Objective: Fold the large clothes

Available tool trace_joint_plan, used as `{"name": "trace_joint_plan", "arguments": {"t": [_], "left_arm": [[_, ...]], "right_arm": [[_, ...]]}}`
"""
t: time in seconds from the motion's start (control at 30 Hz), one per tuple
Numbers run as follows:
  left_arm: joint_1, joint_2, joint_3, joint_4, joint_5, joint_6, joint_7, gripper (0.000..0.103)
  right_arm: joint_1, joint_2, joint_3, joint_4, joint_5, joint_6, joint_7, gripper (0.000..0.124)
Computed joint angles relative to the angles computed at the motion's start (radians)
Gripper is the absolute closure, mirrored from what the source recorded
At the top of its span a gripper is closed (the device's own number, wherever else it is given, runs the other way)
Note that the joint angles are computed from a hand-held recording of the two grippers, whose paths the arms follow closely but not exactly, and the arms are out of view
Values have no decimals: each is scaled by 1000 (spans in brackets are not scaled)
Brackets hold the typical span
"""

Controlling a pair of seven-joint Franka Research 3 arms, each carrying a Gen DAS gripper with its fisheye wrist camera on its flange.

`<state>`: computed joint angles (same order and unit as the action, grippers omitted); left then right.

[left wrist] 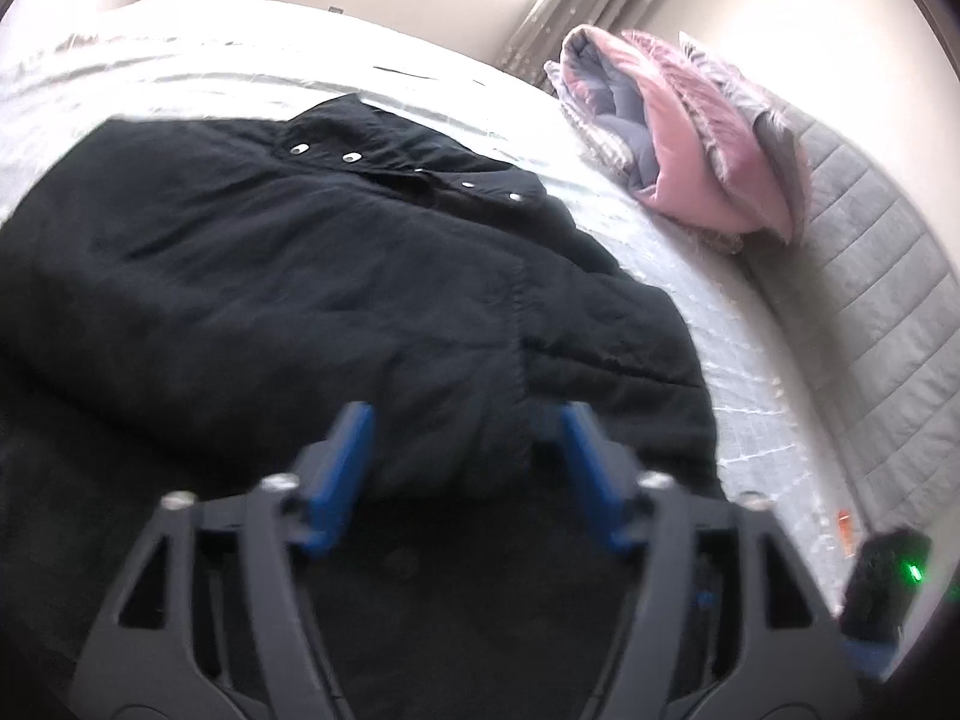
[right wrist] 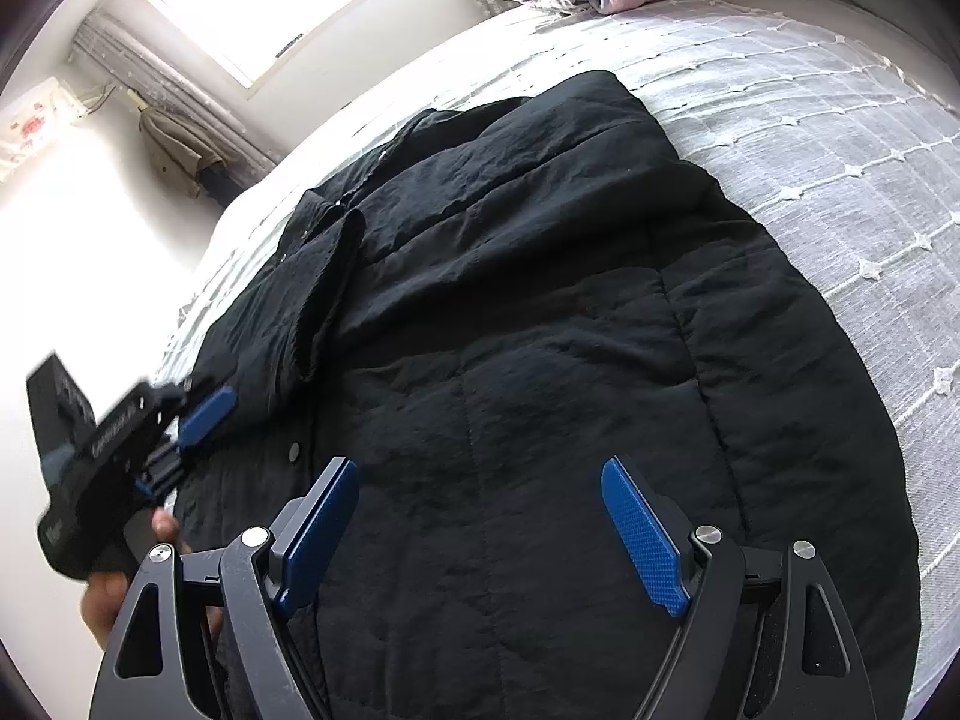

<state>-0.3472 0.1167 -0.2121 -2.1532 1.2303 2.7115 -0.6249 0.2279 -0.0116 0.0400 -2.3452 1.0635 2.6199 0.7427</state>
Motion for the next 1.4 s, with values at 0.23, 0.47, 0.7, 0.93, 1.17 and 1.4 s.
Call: {"name": "trace_joint_plan", "arguments": {"t": [0.23,0.47,0.7,0.93,1.17,1.4], "left_arm": [[-70,296,-6,397,-391,-419,569,58],[-112,207,76,339,-317,-361,462,94],[-37,296,30,392,-383,-262,513,82],[-69,242,105,251,-294,-11,383,62],[-47,-69,62,-48,-257,-43,197,46],[-82,-392,-137,-268,-425,-513,280,22]], "right_arm": [[-4,3,-2,-2,-19,3,18,39],[-14,-11,-9,4,18,-28,13,39],[-2,-28,-6,-7,32,-22,-2,39],[-1,-1,-3,5,1,-22,42,39],[2,-12,0,-2,17,-14,6,39],[4,-27,-1,-11,31,-25,-17,39]]}}
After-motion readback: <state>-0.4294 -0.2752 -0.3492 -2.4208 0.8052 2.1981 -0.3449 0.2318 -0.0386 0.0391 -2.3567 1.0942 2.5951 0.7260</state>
